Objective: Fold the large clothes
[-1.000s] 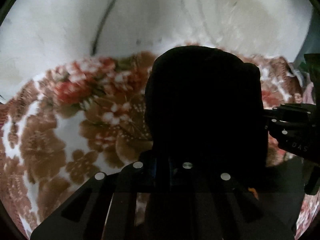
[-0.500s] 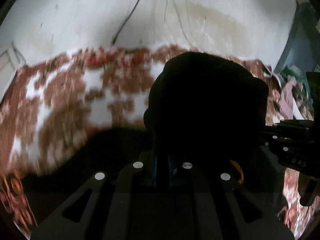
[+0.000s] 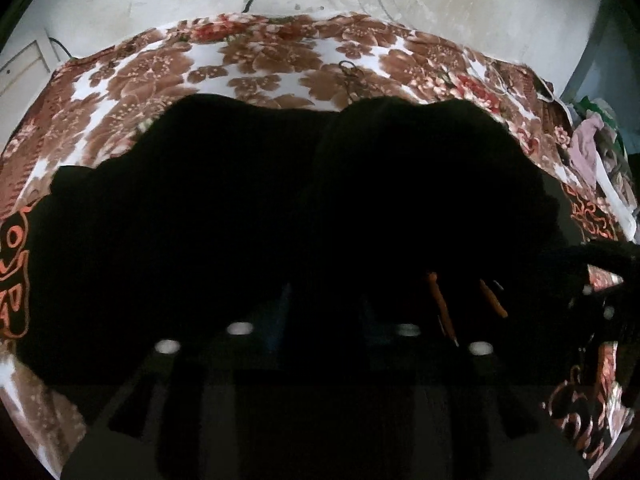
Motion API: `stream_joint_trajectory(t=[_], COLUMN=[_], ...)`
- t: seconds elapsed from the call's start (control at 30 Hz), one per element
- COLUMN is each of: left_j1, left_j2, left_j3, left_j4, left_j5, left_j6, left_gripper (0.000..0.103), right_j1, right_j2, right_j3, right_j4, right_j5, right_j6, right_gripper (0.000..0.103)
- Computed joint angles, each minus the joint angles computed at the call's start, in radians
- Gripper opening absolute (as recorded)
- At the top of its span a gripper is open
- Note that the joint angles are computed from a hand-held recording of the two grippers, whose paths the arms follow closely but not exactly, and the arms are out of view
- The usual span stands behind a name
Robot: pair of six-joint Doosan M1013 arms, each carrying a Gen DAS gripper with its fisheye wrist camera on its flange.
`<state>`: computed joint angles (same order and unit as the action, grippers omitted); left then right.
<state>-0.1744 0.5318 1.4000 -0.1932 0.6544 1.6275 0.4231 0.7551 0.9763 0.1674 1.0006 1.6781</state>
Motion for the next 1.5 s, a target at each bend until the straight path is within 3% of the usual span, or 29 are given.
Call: stream_joint_trajectory(t=[0.1,0.3,0.37,0.47,0.5,0.53,0.57,0.6,0.63,0.67,0.73,0.9,1.07,1.17,1.2,1.23,1.33,1.37,1.43,1.5], left_j1=[0.011,0.036,0.044,0.051,0.047,0.043,0.042,0.042,0.040,0.040,0.039,0.041,0.038,0.022,0.019,0.017,0.012,0.014,0.022,0.034], left_j2=[-0.022,0.008,0.043,0.116,0.130,0.149,0.172,0.192,0.199,0.200,0.178,0.061,-0.017,-0.037,-0.040,-0.041,-0.049,-0.056,-0.066,-0.079], left_j3=[-0.004,-0.091,-0.143,-0.246,-0.266,-0.290,-0.319,-0.345,-0.354,-0.359,-0.341,-0.217,-0.088,-0.003,0.016,0.034,0.088,0.102,0.118,0.121], left_j4=[0.001,-0.084,-0.159,-0.265,-0.256,-0.250,-0.255,-0.260,-0.251,-0.251,-0.260,-0.349,-0.368,-0.291,-0.276,-0.265,-0.212,-0.213,-0.215,-0.208], left_j5=[0.005,0.039,0.087,0.229,0.246,0.273,0.311,0.348,0.358,0.359,0.324,0.165,0.161,0.158,0.151,0.147,0.151,0.153,0.175,0.199], left_j6=[0.014,0.104,0.159,0.294,0.315,0.336,0.356,0.377,0.384,0.402,0.445,0.599,0.628,0.552,0.535,0.519,0.463,0.457,0.441,0.450], left_gripper=[0.054,0.057,0.058,0.061,0.060,0.052,0.038,0.009,0.009,0.009,0.007,0.006,0.007,0.008,0.008,0.012,0.023,0.027,0.048,0.052], right_j1=[-0.014,-0.018,-0.019,-0.021,-0.024,-0.026,-0.025,-0.023,-0.020,-0.017,-0.017,-0.025,-0.008,0.000,0.003,0.003,0.004,0.001,-0.004,-0.021], right_j2=[-0.014,0.053,0.096,0.175,0.209,0.238,0.260,0.294,0.306,0.316,0.293,0.125,0.015,-0.009,-0.016,-0.021,-0.049,-0.054,-0.055,-0.057], right_j3=[-0.013,-0.149,-0.222,-0.345,-0.399,-0.445,-0.482,-0.540,-0.561,-0.583,-0.559,-0.341,-0.124,-0.011,0.032,0.055,0.133,0.144,0.136,0.119], right_j4=[0.010,-0.002,0.016,0.046,0.068,0.095,0.108,0.116,0.111,0.099,0.106,0.179,0.182,0.205,0.221,0.238,0.291,0.309,0.306,0.308], right_j5=[-0.017,0.028,0.056,0.142,0.183,0.219,0.245,0.291,0.311,0.331,0.309,0.147,0.119,0.145,0.150,0.147,0.104,0.104,0.133,0.147], right_j6=[-0.018,-0.145,-0.193,-0.256,-0.281,-0.305,-0.323,-0.347,-0.355,-0.362,-0.371,-0.409,-0.400,-0.354,-0.339,-0.340,-0.319,-0.301,-0.253,-0.210], right_gripper=[0.090,0.090,0.090,0.090,0.086,0.070,0.060,0.041,0.029,0.024,0.018,0.017,0.017,0.023,0.034,0.051,0.077,0.080,0.089,0.091])
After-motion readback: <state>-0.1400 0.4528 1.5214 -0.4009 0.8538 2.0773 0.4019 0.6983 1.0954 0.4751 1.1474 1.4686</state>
